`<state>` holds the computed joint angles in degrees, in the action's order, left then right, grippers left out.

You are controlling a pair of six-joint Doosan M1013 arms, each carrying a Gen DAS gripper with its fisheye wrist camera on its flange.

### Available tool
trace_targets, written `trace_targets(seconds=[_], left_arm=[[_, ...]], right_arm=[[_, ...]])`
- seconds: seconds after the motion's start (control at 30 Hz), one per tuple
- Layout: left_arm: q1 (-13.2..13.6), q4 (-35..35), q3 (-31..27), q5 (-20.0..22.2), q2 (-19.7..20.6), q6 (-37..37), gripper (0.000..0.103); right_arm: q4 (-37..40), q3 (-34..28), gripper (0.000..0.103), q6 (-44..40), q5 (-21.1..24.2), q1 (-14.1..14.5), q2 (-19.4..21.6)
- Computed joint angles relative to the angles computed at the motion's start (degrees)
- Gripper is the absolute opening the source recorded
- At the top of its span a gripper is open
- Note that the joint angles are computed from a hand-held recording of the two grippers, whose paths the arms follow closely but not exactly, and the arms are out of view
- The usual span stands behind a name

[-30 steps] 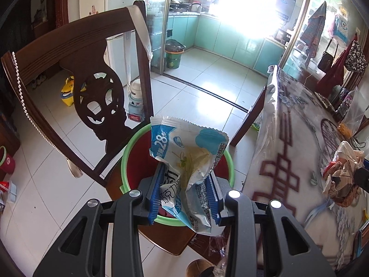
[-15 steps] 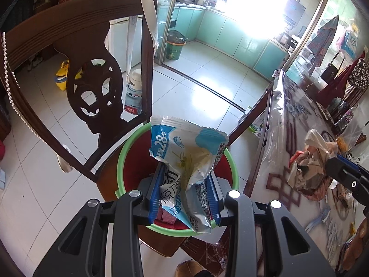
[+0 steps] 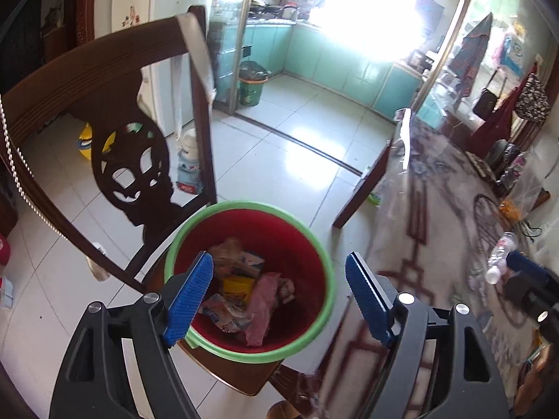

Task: Collect trash
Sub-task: 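Move both tools back over the table toward the plastic bottle and cartons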

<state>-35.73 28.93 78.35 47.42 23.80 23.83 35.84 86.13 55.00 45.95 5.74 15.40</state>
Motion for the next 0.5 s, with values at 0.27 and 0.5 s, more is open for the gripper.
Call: trace_targets(seconds=[0.27,0.5], left_arm=[[-4.2,-1.2,-4.6,-5.0,1.3,5.4,0.075],[-7.0,-5.6,-9.5,-4.9,4.7,13.8,0.075]], right_arm=[[-3.3,6.9,0.073,0.3,-4.8,-5.9,-5.9],[-12.2,10.2,0.074,8.9,-8.6,-12.6,-7.2]])
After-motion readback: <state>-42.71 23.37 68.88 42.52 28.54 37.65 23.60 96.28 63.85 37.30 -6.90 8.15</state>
